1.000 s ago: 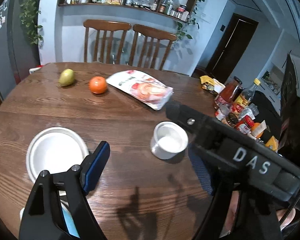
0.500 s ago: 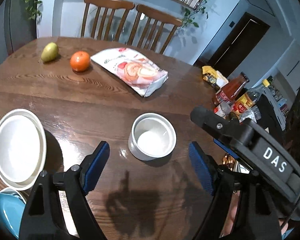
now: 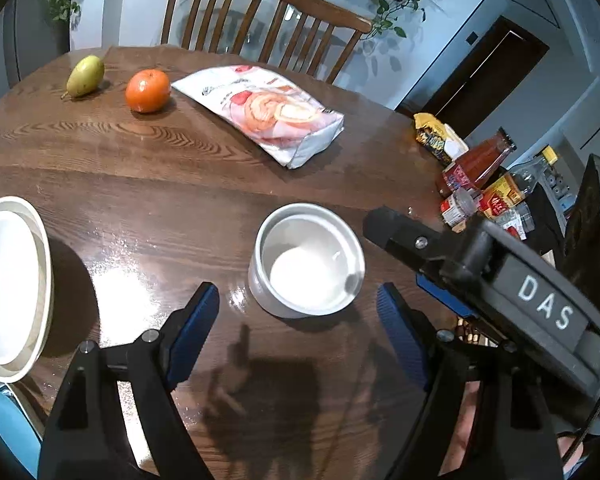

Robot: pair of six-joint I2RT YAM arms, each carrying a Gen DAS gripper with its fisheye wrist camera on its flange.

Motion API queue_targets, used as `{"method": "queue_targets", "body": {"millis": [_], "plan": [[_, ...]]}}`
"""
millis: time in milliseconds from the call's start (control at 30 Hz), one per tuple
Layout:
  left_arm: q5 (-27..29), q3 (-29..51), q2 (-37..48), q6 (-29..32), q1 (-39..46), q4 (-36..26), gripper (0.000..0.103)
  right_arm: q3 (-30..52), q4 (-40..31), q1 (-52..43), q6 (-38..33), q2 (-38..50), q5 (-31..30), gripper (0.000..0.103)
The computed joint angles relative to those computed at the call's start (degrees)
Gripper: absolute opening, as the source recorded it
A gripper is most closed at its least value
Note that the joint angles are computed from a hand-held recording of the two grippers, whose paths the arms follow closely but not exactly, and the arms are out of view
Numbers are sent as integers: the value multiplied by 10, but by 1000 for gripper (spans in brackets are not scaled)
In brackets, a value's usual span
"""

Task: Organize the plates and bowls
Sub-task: 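Close the right gripper on the ramekin rim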

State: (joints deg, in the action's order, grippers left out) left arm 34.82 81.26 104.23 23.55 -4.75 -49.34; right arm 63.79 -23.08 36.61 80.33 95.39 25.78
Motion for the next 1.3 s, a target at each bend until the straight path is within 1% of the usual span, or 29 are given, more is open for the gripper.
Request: {"method": "queue_targets", "body": {"millis": [67,167,300,633,1167,1300], "plan": [[-17,11,16,-7,-6,-6,80,0,2,-5,-2,4,-8,87],[-15,24,32,-3,-7,-22,80,5,-1,-10,-5,13,-17,87],[-20,20,32,-10,-7,-11,80,7,5,-14,-10,21,-27,87],[-33,23,47,-13,-16,-12,80,11,7,-25,-13,35,-48,87],[-30,40,74,-11,-21,-27,75,19,3,-31,-15,53,-60,87],[-25,42,76,-10,-20,-28,74,14,15,-33,-19,54,-64,87]]}}
